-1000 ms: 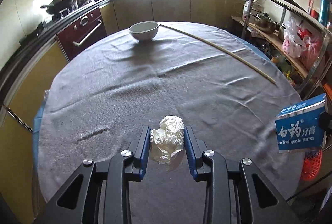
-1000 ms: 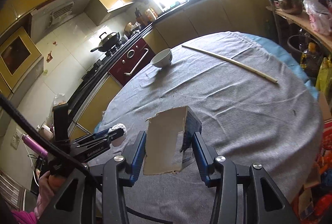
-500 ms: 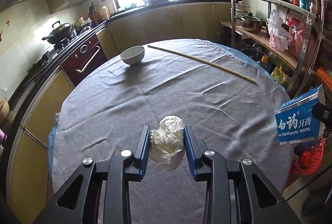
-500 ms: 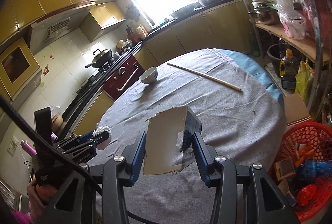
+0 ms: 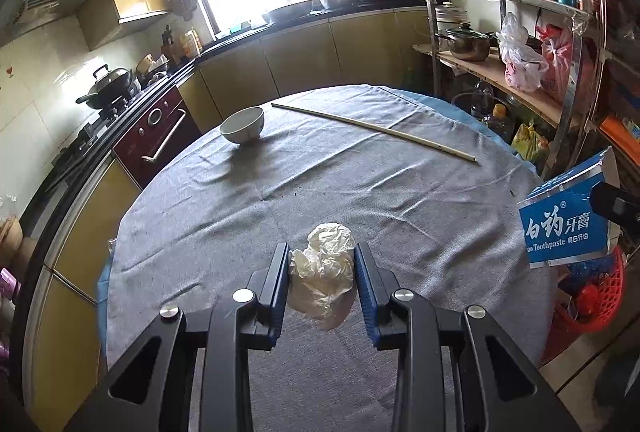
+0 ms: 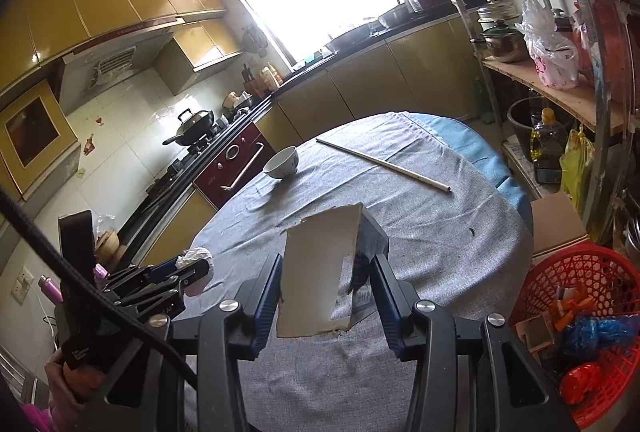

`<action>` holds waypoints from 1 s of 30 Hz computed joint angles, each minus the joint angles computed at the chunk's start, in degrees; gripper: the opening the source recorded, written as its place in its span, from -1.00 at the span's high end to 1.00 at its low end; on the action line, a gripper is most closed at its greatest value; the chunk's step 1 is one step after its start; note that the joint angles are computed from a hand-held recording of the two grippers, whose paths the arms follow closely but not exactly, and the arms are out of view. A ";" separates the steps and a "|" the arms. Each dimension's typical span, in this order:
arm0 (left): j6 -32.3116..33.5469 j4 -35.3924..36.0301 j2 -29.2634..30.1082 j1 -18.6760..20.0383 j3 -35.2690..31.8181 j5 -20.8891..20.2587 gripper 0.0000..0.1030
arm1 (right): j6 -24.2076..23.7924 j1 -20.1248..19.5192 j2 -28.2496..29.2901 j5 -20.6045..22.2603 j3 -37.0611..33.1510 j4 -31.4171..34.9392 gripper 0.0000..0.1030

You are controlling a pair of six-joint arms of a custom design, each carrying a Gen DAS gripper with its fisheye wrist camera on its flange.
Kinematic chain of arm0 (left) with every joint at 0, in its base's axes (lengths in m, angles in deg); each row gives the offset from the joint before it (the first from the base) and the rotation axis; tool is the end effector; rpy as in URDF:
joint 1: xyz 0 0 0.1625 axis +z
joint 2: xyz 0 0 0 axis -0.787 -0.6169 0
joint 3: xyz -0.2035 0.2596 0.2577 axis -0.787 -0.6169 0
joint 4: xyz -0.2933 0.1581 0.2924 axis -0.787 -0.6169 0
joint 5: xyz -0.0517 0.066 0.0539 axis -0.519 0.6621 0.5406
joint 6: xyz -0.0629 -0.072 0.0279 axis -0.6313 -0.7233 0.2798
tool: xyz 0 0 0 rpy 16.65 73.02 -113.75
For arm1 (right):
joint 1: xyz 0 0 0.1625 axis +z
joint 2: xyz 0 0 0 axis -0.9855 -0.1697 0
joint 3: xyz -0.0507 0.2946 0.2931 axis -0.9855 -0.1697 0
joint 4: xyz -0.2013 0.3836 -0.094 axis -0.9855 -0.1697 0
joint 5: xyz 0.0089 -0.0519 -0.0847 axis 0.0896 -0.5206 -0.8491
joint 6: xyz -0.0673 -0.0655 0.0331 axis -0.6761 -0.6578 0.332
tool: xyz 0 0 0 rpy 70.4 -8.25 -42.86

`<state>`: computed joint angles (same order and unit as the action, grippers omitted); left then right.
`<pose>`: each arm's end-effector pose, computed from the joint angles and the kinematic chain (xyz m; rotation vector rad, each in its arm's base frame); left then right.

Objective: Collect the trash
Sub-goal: 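Carry the toothpaste box and tissue toward the red basket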

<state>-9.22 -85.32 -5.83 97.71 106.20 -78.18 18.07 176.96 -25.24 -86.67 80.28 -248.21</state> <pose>-0.3244 -0.5989 0.0485 1.4771 2.1384 -0.4900 0.1232 -0.4015 0.2319 -0.3869 -2.1729 1.5852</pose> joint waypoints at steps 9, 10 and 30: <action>0.95 -0.81 0.28 -0.61 0.71 0.08 0.35 | 0.45 -0.41 -0.17 0.51 0.14 0.53 0.07; 1.04 -0.86 0.29 -0.71 0.79 0.03 0.35 | 0.59 -0.50 -0.25 0.63 0.21 0.55 0.07; 3.05 -1.93 1.29 -2.33 1.51 0.04 0.34 | 2.06 -1.66 -1.72 0.73 1.88 -0.64 0.07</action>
<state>-6.17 -87.25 -4.54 95.38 107.71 -78.13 20.13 175.31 -26.95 -85.94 82.16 -248.85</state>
